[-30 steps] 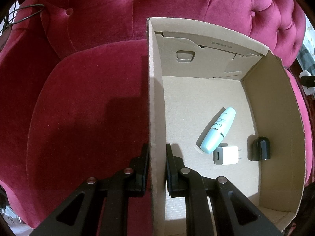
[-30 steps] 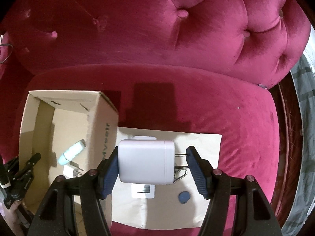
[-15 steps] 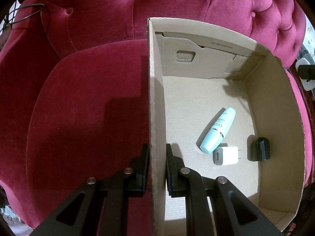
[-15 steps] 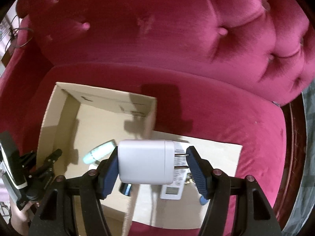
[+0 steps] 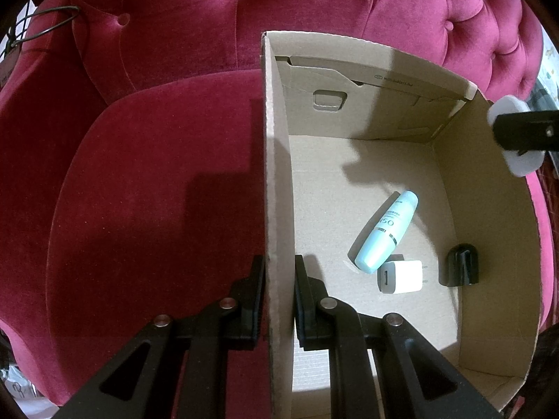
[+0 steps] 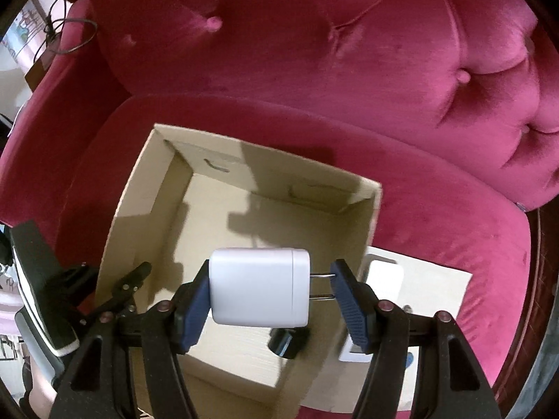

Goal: Organize rigid objects
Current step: 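Lift the white adapter and carry it over the box, then lower the adapter into the box and open the right gripper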

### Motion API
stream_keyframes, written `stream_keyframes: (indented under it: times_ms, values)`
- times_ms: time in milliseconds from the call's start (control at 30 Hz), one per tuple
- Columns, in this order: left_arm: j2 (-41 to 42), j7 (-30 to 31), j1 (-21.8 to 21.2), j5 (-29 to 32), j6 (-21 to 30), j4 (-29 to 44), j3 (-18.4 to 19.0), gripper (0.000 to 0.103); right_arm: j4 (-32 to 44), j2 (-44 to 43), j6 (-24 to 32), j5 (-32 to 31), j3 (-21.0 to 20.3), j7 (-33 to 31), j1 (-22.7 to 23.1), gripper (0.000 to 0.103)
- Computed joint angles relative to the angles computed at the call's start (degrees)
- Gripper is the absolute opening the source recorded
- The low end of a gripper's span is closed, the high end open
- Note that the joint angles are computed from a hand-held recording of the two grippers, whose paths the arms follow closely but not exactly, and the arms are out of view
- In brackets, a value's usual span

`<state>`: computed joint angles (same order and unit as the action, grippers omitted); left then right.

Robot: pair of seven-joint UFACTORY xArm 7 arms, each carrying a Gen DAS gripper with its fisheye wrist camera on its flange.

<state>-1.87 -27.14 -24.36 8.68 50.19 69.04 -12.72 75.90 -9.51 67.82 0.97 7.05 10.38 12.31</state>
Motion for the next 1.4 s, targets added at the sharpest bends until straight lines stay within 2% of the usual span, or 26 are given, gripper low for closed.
stream_keyframes:
  times_ms: [967, 1400]
  values:
    - [0.13, -0.13, -0.07, -0.29, -0.25, -0.02, 0.01, 0.016, -6.06, 6.05, -3.39, -4.7, 1.67, 7.32, 3.71, 0.07]
    - [0.08, -0.17, -0.09, -0.22, -0.42, -0.22, -0.02, 0.016, -5.14, 7.77, -3.63, -5.47, 1.63, 7.88, 4.3, 0.07]
